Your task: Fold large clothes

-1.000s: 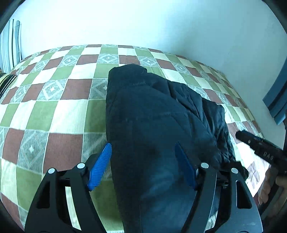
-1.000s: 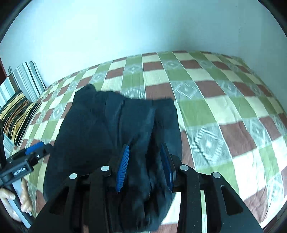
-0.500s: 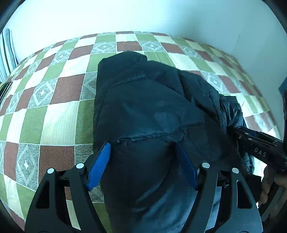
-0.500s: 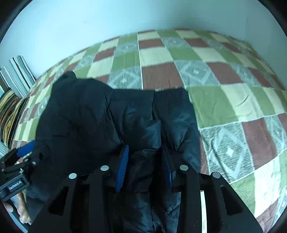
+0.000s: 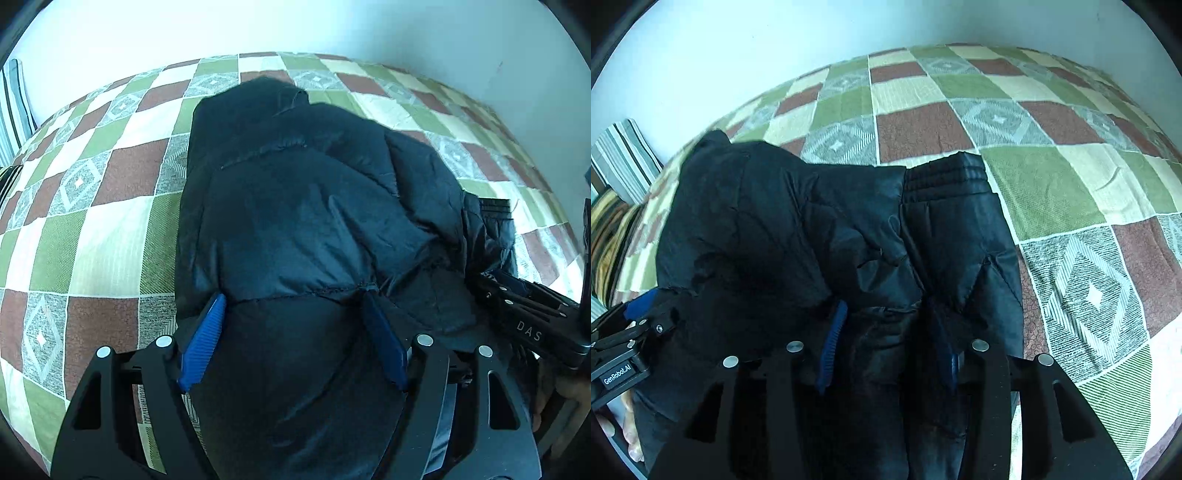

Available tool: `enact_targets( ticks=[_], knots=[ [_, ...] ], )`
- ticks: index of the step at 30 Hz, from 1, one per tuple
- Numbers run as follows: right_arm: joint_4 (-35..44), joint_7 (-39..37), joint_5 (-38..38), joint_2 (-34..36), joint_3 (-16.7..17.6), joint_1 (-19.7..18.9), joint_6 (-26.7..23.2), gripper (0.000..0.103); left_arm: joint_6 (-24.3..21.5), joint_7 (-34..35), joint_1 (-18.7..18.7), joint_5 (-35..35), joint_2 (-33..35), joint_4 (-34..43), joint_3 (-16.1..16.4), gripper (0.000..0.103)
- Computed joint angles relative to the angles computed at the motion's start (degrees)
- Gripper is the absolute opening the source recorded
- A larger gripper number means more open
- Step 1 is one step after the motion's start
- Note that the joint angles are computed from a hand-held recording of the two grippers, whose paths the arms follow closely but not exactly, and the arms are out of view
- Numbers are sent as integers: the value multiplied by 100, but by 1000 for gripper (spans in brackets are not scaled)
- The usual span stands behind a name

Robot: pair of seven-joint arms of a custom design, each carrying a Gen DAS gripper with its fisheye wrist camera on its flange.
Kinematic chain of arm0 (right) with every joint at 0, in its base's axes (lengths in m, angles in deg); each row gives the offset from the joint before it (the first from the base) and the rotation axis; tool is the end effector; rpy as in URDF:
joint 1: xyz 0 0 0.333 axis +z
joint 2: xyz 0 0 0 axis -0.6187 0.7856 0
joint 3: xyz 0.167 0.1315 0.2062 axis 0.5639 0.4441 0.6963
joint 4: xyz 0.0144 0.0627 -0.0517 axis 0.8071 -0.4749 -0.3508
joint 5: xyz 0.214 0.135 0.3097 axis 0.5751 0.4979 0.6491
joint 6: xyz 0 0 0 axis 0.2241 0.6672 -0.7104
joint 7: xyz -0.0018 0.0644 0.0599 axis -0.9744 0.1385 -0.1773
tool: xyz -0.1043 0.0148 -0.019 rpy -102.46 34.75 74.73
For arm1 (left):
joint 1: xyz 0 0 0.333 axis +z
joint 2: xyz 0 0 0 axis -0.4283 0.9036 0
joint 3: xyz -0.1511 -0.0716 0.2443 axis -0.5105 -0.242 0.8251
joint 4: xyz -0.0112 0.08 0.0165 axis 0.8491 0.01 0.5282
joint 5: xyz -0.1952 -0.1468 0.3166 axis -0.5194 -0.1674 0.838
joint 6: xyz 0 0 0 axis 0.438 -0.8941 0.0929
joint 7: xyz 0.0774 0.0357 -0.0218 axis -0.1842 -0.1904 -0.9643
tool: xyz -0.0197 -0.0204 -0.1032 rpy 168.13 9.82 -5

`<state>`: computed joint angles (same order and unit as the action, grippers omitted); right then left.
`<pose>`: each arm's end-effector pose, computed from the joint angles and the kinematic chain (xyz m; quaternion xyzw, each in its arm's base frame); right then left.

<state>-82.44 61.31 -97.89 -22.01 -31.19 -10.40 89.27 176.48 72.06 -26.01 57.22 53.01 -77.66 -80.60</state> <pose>0.6471 0.3193 0.4656 -0.5803 0.7612 -0.1384 0.2543 0.6878 -0.1293 0.5487 -0.5644 0.7810 -0.2448 0.1076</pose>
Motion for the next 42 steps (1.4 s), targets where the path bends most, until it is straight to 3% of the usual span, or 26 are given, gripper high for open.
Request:
enact_targets(
  ticks=[5,11,20,31,38,42],
  knots=[
    [-613,700,-589,-706,-91,231,27,47,262,228,198,-610,-732,-728,-28,73],
    [-1503,1295,-1350,-1505,292,215,33,47,626,784,97,-1341,-1829,-2053,212,73],
    [-1902,1339,-967,-1360,562,-56,247,63,848,859,-152,-1009,-1835,-2468,379,79],
    [-2072,1750,-1192,-1452,452,45,430,66,1043,843,-153,-1234,-1917,-2607,412,81],
    [-2096,2185,-1611,-1684,555,39,218,67,894,709,-139,-1450,-2039,-2595,482,83],
    [-2118,2351,-1876,-1837,640,20,50,68,1133,580,-176,-1282,-2249,-2811,493,88]
  ],
)
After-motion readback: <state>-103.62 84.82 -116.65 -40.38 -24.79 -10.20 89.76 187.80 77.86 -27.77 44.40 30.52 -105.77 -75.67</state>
